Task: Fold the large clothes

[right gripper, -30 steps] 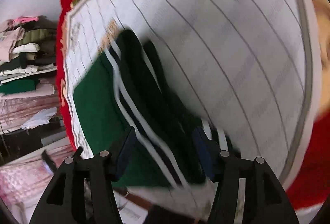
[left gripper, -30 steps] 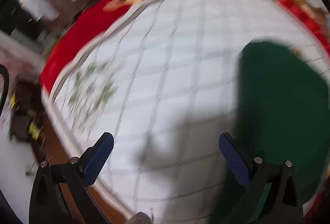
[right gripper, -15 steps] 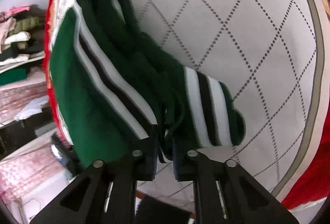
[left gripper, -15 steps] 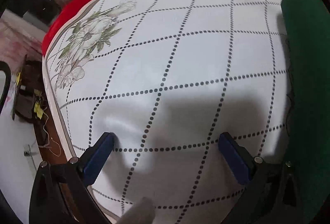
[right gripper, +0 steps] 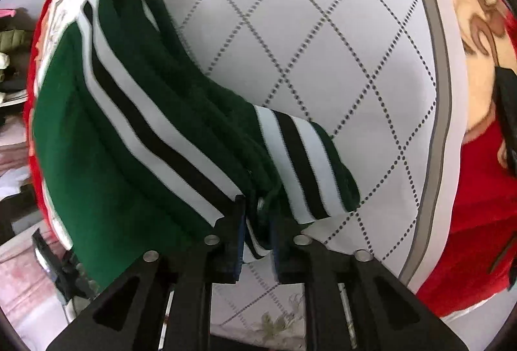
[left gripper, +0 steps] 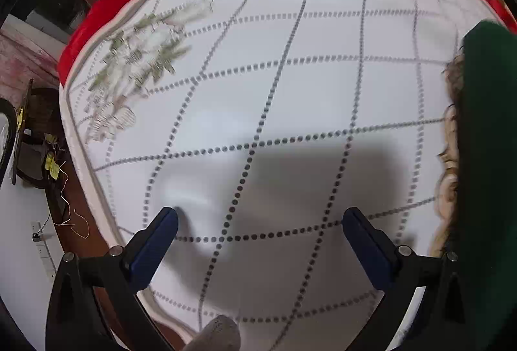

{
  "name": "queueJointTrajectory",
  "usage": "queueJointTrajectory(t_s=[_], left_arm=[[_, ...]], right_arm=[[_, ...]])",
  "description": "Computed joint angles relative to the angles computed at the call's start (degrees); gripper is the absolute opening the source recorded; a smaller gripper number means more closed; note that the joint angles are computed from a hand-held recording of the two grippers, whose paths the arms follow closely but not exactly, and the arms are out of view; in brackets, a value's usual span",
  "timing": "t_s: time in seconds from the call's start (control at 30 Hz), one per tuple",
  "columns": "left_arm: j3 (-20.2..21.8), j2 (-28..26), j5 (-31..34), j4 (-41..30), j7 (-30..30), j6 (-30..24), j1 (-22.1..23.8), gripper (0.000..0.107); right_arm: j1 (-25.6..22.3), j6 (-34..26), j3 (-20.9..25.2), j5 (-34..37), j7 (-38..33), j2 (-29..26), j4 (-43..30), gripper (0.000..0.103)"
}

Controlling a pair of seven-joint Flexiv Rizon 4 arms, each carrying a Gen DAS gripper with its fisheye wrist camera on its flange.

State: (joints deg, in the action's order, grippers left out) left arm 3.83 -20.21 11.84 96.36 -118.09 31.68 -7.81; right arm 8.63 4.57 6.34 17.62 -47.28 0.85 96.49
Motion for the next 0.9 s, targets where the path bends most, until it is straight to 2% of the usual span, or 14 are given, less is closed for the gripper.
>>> queueJointTrajectory(t_s=[0.07,0.1,0.13,0.2,0.27,0.33,0.4,0.43,0.47,0.57,0.67,0.77,0.83,0.9], left_arm=[[-0.3,1.8,0.0,-0.6,0.3,0.6,-0.3,0.103],[-0.6,2.4,-0.2,-0.8,0.7,1.1,-0.4,0.103],[-1.0,3.4,0.1,-1.4,1.2,1.7,-0.8,0.103],[-1.9,4.1,-0.1,-2.2,2.1,2.8,-1.4,0.103],[-3.3,3.9,-1.8,-2.9,3.6,4.7,-1.9,0.103],[-4.6,1.6,-4.4,-4.7,6.5,5.6,-2.1,0.103],[-5.0,-0.2,-5.4,-5.8,7.2,5.4,-3.4,0.103],[-5.2,-1.2,-6.1,-6.3,8.2,5.7,-3.6,0.103],[-5.2,-2.4,-6.2,-7.4,8.9,5.2,-3.9,0.103],[-4.6,-4.4,-5.9,-8.8,10.5,5.1,-5.0,0.103],[-4.4,-4.7,-7.0,-8.4,12.8,5.8,-5.0,0.103],[-3.4,-4.6,-6.4,-8.6,14.5,5.7,-4.7,0.103],[-3.2,-4.8,-7.0,-8.7,16.1,5.4,-3.8,0.103],[-3.9,-4.9,-9.7,-8.1,17.9,5.7,-2.5,0.103]], right_arm=[[-0.4,-0.1,-0.6,1.4,-1.5,0.2,-1.2,0.038],[-0.9,1.5,-0.8,1.7,-2.5,1.1,-0.7,0.06],[-1.2,3.7,-0.7,1.9,-3.1,1.9,0.0,0.072],[-1.7,8.0,-1.2,2.6,-6.5,2.7,1.1,0.074],[-1.7,9.7,-1.8,4.0,-11.1,1.3,0.7,0.085],[-2.3,12.6,-2.5,7.7,-17.0,-0.9,0.2,0.088],[-3.0,13.0,-2.8,11.7,-23.7,-4.5,-1.3,0.091],[-3.1,13.1,-2.5,12.1,-25.7,-6.4,-2.2,0.099],[-3.3,12.9,-2.1,12.6,-27.5,-8.1,-3.0,0.102],[-6.4,9.8,-1.3,21.0,-29.8,-12.5,-5.3,0.103],[-8.5,9.9,-0.3,24.8,-30.4,-12.1,-4.4,0.1],[-12.8,3.4,-0.8,34.0,-30.5,-9.5,-2.8,0.09],[-14.6,-1.9,-1.1,40.7,-31.3,-7.6,-1.2,0.09],[-14.3,-2.5,-1.2,40.9,-30.3,-4.3,2.3,0.089]])
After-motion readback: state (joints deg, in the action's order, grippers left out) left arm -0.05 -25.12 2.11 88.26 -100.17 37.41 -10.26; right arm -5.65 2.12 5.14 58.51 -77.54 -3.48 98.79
